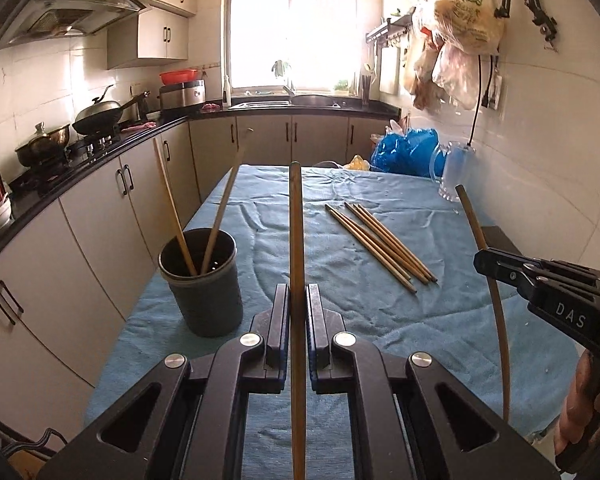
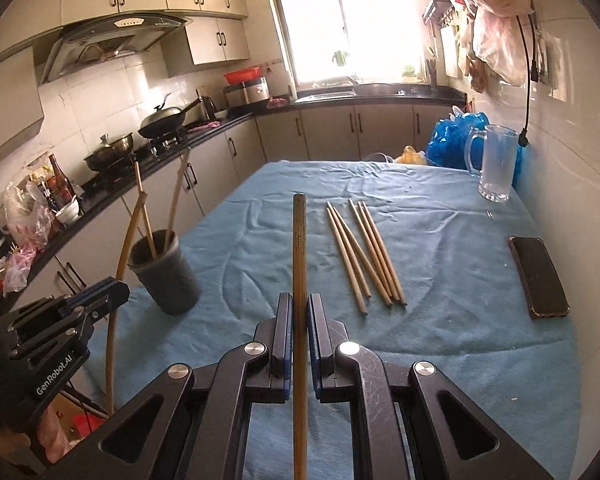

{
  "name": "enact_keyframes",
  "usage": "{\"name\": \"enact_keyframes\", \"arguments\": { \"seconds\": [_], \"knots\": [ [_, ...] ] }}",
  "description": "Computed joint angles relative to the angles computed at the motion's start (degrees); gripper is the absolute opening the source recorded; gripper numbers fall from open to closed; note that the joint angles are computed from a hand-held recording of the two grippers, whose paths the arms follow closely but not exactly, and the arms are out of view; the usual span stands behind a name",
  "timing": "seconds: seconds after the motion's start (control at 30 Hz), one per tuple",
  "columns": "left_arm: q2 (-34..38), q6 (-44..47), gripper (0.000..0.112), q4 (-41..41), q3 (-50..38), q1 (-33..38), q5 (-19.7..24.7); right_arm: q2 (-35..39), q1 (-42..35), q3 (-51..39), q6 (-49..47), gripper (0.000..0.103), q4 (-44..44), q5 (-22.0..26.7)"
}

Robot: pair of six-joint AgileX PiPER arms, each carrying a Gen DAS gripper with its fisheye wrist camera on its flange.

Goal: Organize utensils
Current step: 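Lower both chopsticks into the cup and open both grippers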

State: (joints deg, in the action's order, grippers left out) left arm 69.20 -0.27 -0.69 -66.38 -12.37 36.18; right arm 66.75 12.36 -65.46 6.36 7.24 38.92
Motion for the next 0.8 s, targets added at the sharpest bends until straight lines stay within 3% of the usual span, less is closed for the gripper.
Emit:
{"name": "enact_keyframes", "arguments": {
  "seconds": [0.33, 0.57, 0.8],
  "knots": [
    [4.68, 23.58, 0.007, -27.94, -9.97, 17.94, 6.40, 6.56, 2.72, -9.44, 0.19, 0.008, 4.27, -2.94],
    [14.97, 27.02, 0.007, -36.61, -23.49, 25.72, 9.31, 16.83, 6.66, -21.44, 1.62, 0.008, 9.17, -8.30],
    [26.23, 24.31, 0.007, -39.95, -35.84, 26.93, 8.72, 29.92, 9.52, -35.41, 4.90, 0.008, 12.95, -14.23]
  ]
}}
